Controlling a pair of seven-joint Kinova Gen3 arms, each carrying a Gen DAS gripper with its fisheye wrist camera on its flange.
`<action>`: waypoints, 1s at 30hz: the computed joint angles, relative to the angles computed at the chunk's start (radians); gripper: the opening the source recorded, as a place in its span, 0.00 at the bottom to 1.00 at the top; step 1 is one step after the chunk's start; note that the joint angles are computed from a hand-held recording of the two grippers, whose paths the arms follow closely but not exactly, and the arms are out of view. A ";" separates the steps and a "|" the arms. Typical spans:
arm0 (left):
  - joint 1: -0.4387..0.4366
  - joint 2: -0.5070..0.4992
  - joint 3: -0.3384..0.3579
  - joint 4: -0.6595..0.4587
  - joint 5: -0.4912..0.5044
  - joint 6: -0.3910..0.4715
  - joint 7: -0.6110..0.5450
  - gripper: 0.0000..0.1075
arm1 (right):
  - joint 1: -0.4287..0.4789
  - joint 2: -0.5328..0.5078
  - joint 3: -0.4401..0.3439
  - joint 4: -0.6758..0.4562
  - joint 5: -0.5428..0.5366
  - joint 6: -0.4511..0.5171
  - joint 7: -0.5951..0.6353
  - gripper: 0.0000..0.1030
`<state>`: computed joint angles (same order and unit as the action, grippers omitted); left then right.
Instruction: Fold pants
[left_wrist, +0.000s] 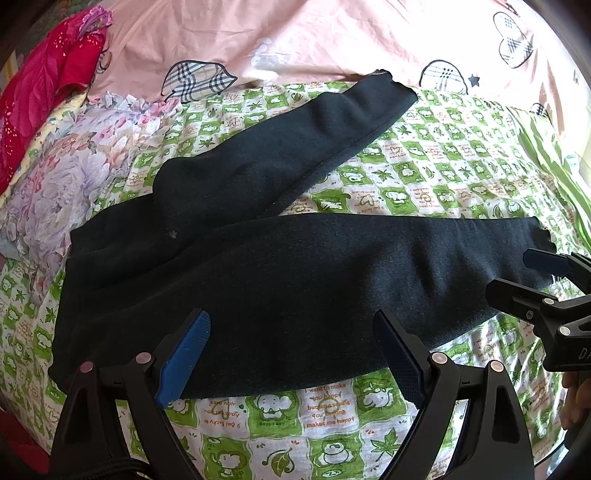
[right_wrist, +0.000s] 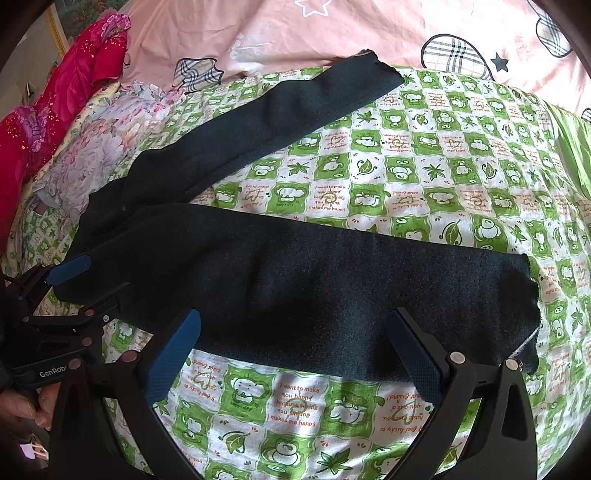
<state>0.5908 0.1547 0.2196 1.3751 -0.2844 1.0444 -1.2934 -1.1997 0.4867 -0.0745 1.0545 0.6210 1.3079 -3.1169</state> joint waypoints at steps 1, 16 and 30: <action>-0.002 0.000 0.000 -0.001 0.004 0.000 -0.005 0.84 | 0.000 0.000 0.000 0.000 0.000 0.000 0.000 0.98; -0.049 0.008 0.000 -0.011 0.108 0.004 -0.140 0.84 | -0.012 0.009 0.012 -0.019 0.009 0.025 -0.050 0.98; -0.096 0.042 -0.023 -0.100 0.166 0.080 -0.239 0.84 | 0.091 -0.041 -0.016 0.058 -0.041 -0.128 -0.036 0.88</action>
